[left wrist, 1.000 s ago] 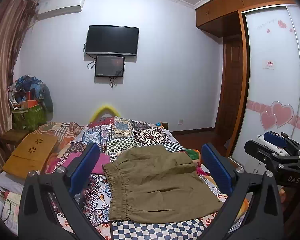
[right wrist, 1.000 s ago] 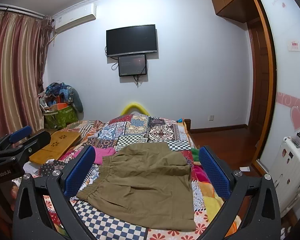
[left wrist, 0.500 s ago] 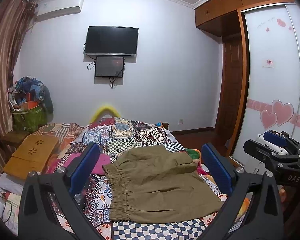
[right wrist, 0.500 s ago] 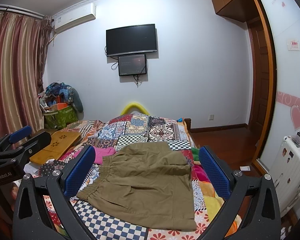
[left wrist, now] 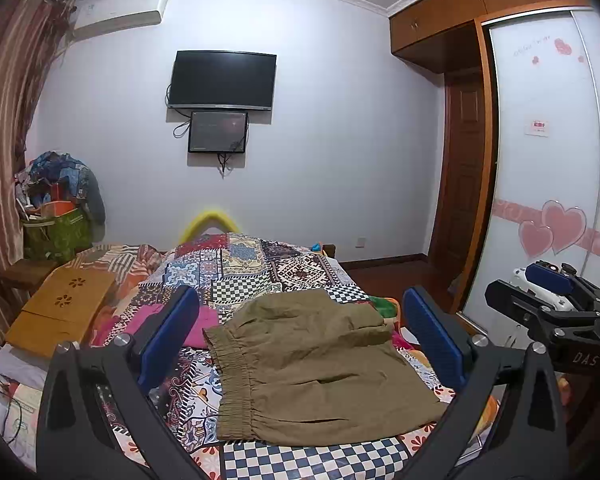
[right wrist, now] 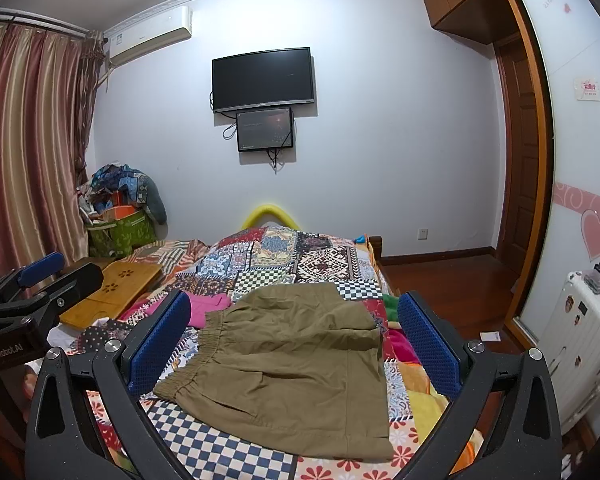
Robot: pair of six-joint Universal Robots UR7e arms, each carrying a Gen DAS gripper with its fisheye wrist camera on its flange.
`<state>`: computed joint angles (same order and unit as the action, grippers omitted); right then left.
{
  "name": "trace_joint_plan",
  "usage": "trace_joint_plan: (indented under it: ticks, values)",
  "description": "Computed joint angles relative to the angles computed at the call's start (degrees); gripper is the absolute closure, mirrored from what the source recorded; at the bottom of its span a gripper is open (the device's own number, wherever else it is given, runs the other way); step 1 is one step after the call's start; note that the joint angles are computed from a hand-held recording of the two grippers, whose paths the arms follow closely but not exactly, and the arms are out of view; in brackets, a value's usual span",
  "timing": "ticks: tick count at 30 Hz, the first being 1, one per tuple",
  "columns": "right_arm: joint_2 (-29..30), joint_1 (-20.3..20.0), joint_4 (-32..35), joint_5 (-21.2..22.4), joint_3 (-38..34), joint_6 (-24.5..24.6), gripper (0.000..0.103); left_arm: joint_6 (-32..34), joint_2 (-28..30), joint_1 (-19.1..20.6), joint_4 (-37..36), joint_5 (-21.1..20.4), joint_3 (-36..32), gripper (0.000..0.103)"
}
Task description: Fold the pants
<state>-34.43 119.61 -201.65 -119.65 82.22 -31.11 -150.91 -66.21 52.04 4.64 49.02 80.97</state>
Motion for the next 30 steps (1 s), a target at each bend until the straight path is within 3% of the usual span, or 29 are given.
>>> trace_joint_plan:
  ticks: [30]
  values:
    - [0.2, 0.0, 0.7, 0.0, -0.3, -0.1, 0.000, -0.7, 0.6, 0.1, 0.6, -0.5, -1.0, 0.000]
